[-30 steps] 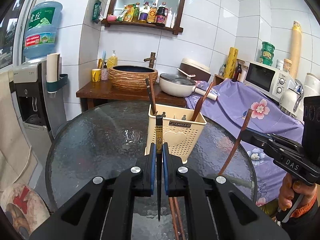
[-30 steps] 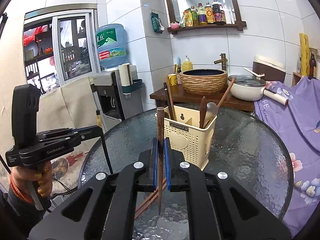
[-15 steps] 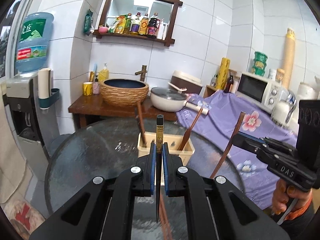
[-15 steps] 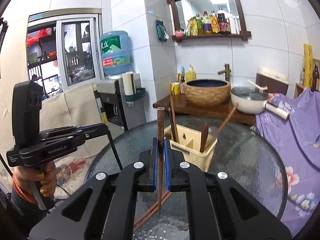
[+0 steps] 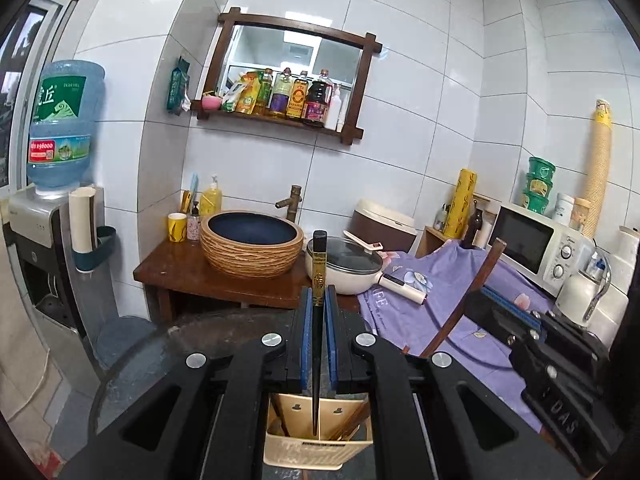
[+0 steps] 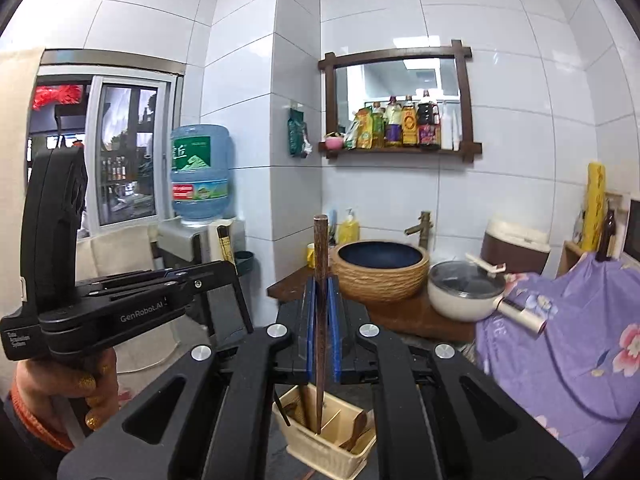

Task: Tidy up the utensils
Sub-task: 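Lift both chopsticks and carry them over the basket with both tools, then lower the chopsticks into the basket and open both tools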

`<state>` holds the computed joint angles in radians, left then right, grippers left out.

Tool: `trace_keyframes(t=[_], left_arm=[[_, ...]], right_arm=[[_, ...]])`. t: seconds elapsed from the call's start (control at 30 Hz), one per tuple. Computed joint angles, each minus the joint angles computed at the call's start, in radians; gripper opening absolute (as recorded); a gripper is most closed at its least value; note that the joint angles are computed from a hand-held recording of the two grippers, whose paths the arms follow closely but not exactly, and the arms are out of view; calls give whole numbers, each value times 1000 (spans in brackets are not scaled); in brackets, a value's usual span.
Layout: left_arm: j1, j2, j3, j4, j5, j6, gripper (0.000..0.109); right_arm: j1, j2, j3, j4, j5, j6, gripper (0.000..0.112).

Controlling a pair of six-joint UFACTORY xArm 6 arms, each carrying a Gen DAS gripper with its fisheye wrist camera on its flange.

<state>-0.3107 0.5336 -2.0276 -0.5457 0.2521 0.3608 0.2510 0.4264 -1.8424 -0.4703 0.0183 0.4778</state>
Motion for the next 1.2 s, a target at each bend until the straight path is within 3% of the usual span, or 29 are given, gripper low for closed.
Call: trace_keyframes(t=[0.07, 0.17, 0.23, 0.37, 0.87, 1.1, 1.17, 1.2], left_arm=[[-1, 39, -33, 69, -8, -57, 6], [0, 91, -66, 136, 6, -124, 6], [0, 115, -66, 157, 5, -146, 6], [-1, 154, -69, 189, 26, -167, 6], [9, 194, -22, 201, 56, -175, 6], [7, 157, 45, 113, 17, -82, 7], [2, 121, 105, 107, -29, -58, 13], [-2, 95, 144, 69, -57, -16, 24]], right_arm=[[-6, 40, -43, -56, 14, 51, 7], [-7, 81, -52, -1, 16, 15, 7], [-18, 98, -47, -71, 11, 86, 7], [-21, 137, -39, 3, 13, 36, 7], [-38, 189, -4, -63, -11, 139, 7], [-54, 193, -21, -240, 3, 311, 7], [-59, 188, -18, -295, -2, 361, 7], [-65, 185, -21, -373, -1, 436, 8]])
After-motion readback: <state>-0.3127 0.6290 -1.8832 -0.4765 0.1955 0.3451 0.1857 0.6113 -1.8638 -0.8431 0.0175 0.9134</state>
